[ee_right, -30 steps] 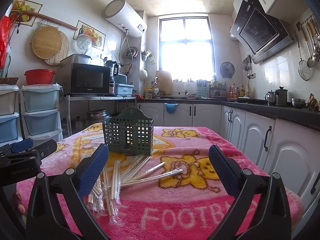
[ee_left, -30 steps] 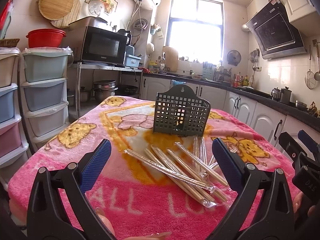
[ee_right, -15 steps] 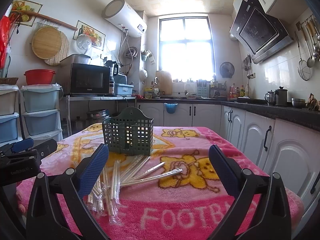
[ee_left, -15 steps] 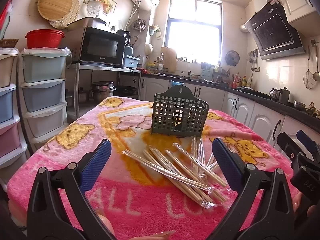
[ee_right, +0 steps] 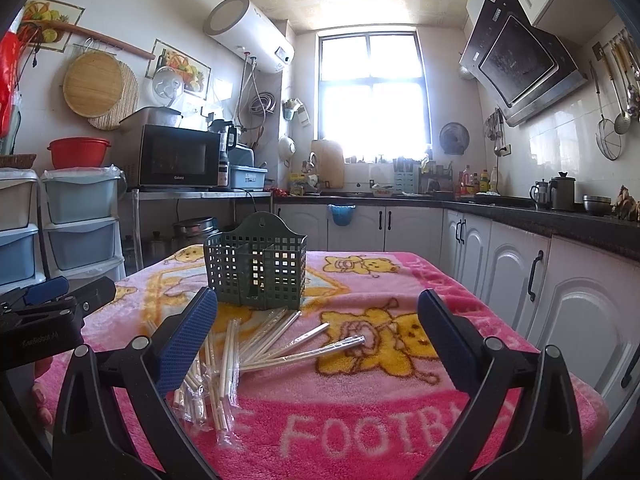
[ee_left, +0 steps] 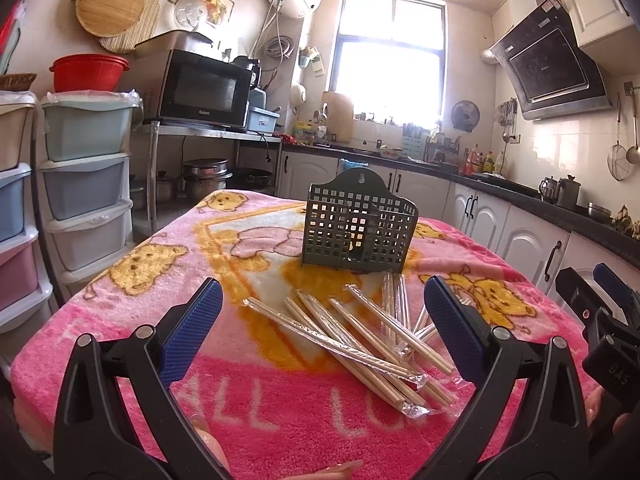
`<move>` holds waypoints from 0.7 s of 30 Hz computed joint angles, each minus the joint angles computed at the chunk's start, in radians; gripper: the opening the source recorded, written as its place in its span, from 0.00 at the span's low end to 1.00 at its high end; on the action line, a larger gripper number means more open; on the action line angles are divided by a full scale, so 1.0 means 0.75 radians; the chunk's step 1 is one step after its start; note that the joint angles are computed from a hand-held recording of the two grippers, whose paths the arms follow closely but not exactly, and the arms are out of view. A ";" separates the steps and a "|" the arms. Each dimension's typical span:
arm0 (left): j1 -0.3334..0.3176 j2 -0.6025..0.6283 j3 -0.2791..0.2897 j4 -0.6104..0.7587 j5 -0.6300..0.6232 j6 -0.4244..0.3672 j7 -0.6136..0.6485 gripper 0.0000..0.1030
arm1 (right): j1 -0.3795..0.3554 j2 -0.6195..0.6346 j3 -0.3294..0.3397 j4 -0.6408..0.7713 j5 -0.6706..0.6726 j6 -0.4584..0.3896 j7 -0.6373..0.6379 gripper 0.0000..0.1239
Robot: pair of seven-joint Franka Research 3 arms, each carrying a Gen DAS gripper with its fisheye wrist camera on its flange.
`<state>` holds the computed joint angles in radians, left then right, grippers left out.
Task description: Organize utensils
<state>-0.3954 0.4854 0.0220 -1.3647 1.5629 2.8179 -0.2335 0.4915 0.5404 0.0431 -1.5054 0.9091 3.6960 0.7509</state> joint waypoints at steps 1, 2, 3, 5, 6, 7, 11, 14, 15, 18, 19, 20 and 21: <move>0.001 0.002 0.000 0.002 -0.002 0.000 0.000 0.90 | 0.005 0.000 -0.005 0.003 0.009 -0.003 -0.011 0.78; 0.003 0.004 0.001 0.003 -0.004 0.002 -0.001 0.90 | 0.003 -0.001 -0.004 0.004 0.005 -0.010 -0.012 0.78; 0.005 0.005 0.001 0.004 -0.013 -0.001 0.003 0.90 | -0.003 0.003 -0.005 0.013 -0.001 -0.030 -0.012 0.78; 0.010 0.011 -0.003 0.007 -0.074 -0.034 0.056 0.90 | 0.022 0.015 -0.039 0.049 0.044 -0.071 -0.060 0.78; 0.014 0.017 -0.006 0.012 -0.116 -0.054 0.099 0.90 | 0.032 0.022 -0.053 0.070 0.065 -0.094 -0.081 0.78; 0.017 0.019 -0.003 0.013 -0.135 -0.051 0.116 0.90 | 0.031 0.027 -0.056 0.080 0.060 -0.105 -0.081 0.78; 0.029 0.024 0.014 0.021 -0.202 -0.047 0.161 0.90 | 0.068 0.066 -0.117 0.163 0.074 -0.186 -0.117 0.78; 0.048 0.034 0.021 0.037 -0.268 -0.023 0.206 0.90 | 0.137 0.106 -0.230 0.241 0.106 -0.286 -0.133 0.78; 0.058 0.038 0.021 0.043 -0.301 -0.011 0.226 0.90 | 0.163 0.118 -0.275 0.262 0.110 -0.323 -0.127 0.78; 0.079 0.050 0.019 0.060 -0.417 -0.008 0.305 0.90 | 0.219 0.165 -0.393 0.334 0.080 -0.446 -0.073 0.78; 0.086 0.056 0.017 0.070 -0.462 -0.012 0.341 0.90 | 0.230 0.177 -0.417 0.349 0.059 -0.469 -0.052 0.78; 0.089 0.063 0.018 0.080 -0.499 -0.011 0.374 0.90 | 0.255 0.197 -0.468 0.371 0.042 -0.501 -0.016 0.78; 0.098 0.071 0.014 0.092 -0.547 -0.013 0.420 0.90 | 0.277 0.221 -0.520 0.399 0.022 -0.549 0.029 0.78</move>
<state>-0.3218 0.5386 0.0328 -1.2957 1.1525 2.8079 0.0814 0.6991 0.7059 -0.3466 -1.2061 0.9256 3.2839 0.7726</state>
